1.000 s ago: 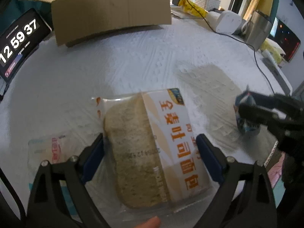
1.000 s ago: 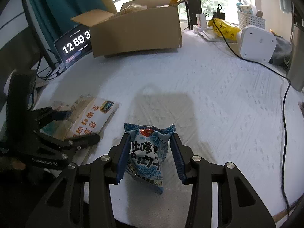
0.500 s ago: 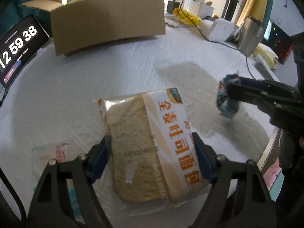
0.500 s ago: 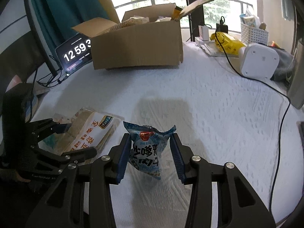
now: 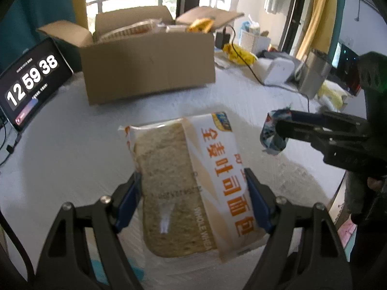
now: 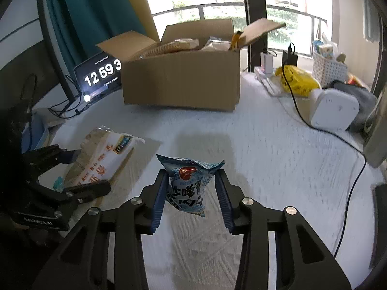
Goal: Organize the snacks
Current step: 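Lift and carry the blue-white bag and bread loaf bag toward the box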
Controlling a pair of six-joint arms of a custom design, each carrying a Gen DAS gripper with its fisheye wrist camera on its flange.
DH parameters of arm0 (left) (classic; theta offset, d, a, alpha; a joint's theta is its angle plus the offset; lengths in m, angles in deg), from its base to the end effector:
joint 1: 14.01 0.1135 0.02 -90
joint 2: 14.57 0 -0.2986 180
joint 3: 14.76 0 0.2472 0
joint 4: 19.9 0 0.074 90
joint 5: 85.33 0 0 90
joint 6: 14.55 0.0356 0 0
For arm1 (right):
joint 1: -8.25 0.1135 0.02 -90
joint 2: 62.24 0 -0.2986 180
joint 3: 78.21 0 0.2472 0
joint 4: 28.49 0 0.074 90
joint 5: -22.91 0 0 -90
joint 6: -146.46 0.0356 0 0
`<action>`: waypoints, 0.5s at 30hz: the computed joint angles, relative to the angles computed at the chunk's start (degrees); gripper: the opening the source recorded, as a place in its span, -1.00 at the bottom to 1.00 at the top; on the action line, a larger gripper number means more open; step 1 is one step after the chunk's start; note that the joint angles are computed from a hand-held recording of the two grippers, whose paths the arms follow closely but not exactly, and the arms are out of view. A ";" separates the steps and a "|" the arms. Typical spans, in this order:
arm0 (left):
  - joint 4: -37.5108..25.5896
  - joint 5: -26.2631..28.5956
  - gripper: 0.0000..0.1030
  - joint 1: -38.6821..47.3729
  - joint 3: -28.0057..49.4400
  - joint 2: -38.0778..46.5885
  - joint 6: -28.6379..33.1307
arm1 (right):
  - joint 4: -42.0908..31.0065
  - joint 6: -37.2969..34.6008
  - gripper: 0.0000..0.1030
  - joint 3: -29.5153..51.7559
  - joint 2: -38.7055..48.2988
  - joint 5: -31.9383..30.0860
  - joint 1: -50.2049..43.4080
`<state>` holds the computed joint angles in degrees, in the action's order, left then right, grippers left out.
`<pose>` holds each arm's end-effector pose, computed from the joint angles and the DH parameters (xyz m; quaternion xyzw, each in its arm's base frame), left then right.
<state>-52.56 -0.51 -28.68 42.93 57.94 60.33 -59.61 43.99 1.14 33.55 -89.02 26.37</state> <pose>0.2361 -0.0585 0.2544 -0.0200 0.9309 -0.0524 0.3609 0.3375 0.1244 0.2616 -0.3078 0.8646 0.1946 0.3462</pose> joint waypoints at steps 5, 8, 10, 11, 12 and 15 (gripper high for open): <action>0.07 1.24 0.56 4.20 1.63 -1.72 2.94 | -0.82 0.50 -0.20 3.38 0.82 0.70 1.02; 0.03 2.57 0.56 7.10 3.19 -2.02 4.68 | -1.39 0.77 -0.20 5.60 1.46 1.27 1.77; 0.01 3.92 0.56 9.25 4.44 -2.04 5.95 | -1.85 0.91 -0.20 7.29 2.09 1.82 2.38; 0.24 4.30 0.56 9.96 4.81 -1.91 6.44 | -2.05 0.93 -0.20 8.05 2.31 1.96 2.63; 0.36 4.71 0.56 10.78 5.39 -1.78 7.09 | -2.11 0.93 -0.20 8.69 2.54 2.10 2.83; 0.68 6.54 0.56 13.79 7.21 -1.49 9.00 | -2.80 1.02 -0.20 11.68 3.66 2.64 3.45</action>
<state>-51.87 6.02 -14.90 50.14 56.45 69.33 -62.40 45.01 12.82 37.21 -86.38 29.82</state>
